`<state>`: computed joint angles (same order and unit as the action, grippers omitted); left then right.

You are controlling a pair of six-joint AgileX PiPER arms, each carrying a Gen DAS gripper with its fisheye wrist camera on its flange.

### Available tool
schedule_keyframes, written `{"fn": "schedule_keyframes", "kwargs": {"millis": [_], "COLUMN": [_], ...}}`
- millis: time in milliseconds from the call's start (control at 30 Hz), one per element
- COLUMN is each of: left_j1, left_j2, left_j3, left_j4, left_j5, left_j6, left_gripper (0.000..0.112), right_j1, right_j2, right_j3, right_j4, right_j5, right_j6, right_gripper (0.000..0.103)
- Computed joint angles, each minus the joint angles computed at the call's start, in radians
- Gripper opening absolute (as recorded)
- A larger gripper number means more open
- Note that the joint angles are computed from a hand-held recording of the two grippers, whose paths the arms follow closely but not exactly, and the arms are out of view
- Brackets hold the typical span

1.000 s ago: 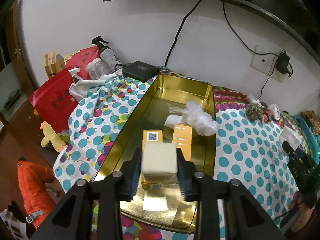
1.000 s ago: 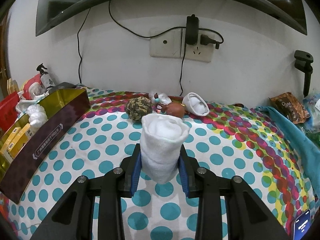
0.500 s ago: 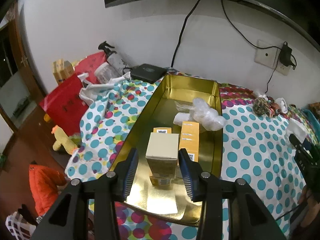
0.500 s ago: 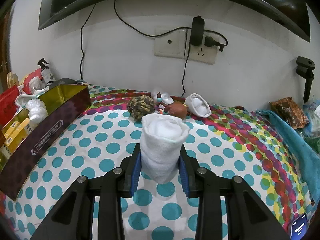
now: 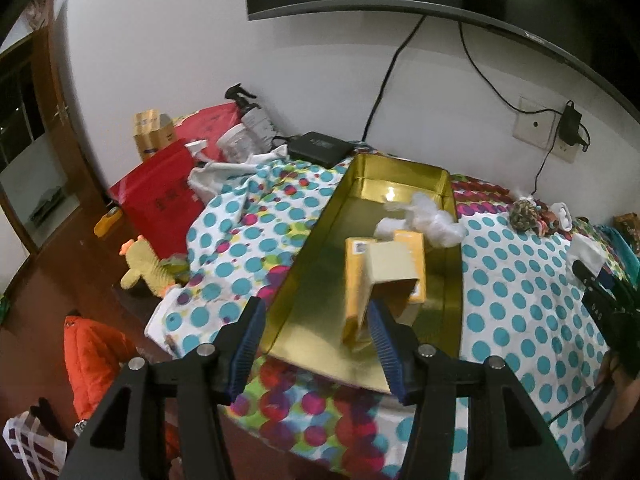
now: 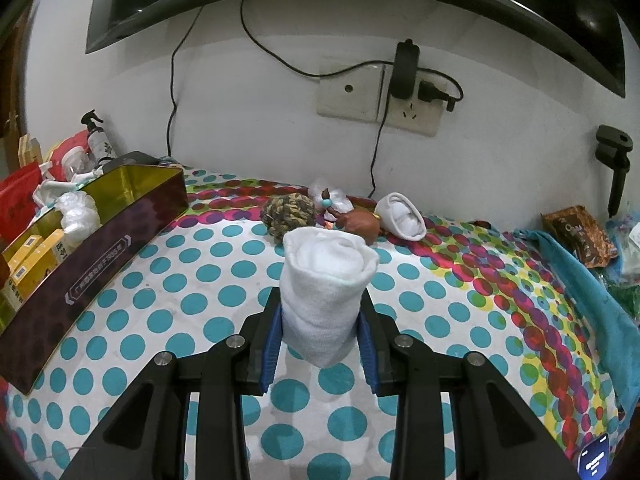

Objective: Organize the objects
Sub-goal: 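Lower the beige box into the gold tray and open the left tool, then carry the white towel into the gold tray and open the right tool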

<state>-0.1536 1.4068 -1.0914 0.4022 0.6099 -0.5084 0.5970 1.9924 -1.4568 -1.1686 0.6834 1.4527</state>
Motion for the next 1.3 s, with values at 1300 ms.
{"fn": "schedule_keyframes", "kwargs": {"millis": [1300], "left_j1": [0.111], "left_j2": [0.223], "left_j3": [-0.192], "left_j4": [-0.247], "left_j5": [-0.105], "left_j6": [0.273], "left_gripper": [0.055], "right_j1": [0.194], "right_j2": [0.206], "right_j3": [-0.555], "right_j4": [0.521], "right_j5": [-0.093], "right_j6": [-0.688], "right_gripper": [0.032]}}
